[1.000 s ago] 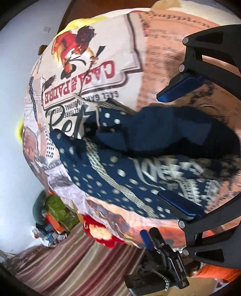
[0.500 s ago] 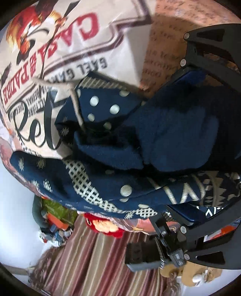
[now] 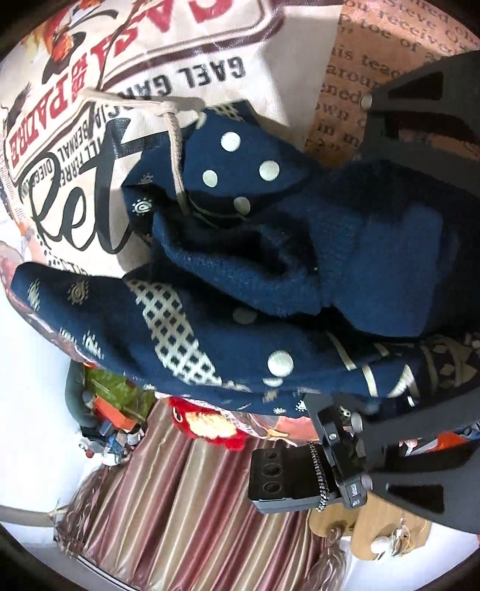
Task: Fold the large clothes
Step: 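Grasp the folded navy hoodie with the left tool and lift it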
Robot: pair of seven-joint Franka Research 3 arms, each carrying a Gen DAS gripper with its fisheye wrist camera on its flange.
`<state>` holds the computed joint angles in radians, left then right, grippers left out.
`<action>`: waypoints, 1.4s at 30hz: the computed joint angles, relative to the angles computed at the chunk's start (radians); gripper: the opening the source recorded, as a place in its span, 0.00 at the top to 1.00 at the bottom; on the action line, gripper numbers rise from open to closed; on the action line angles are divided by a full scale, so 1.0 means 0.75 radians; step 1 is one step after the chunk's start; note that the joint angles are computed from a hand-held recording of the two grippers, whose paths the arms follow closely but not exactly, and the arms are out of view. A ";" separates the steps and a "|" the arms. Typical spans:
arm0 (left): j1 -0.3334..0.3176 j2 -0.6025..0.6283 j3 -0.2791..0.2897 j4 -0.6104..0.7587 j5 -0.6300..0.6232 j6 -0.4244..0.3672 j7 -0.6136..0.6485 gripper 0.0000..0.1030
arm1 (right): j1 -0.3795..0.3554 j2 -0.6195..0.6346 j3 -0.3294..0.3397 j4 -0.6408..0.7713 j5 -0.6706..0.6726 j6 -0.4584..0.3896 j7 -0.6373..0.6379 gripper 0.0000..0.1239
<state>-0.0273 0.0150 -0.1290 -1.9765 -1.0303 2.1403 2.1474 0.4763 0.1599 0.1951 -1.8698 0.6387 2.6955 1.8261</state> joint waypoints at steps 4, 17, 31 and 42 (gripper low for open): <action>-0.004 -0.054 0.008 -0.022 0.006 0.000 0.025 0.34 | 0.029 -0.023 -0.011 -0.004 -0.112 0.020 0.061 0.57; -0.027 -0.283 0.113 -0.067 0.035 -0.038 0.030 0.36 | 0.098 -0.077 -0.013 0.107 -0.417 -0.021 0.303 0.63; 0.003 -0.600 0.339 -0.191 0.119 -0.149 0.038 0.36 | 0.274 0.065 0.000 0.500 -0.800 -0.171 0.581 0.63; 0.068 -0.728 0.461 -0.340 0.258 -0.225 0.006 0.36 | 0.442 0.320 -0.027 0.802 -0.853 -0.278 0.680 0.63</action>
<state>0.0240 -0.5308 0.2169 -2.2311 -0.8366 1.9716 2.1517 0.8078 0.3998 0.1745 -1.2680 -0.0008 2.4869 2.3359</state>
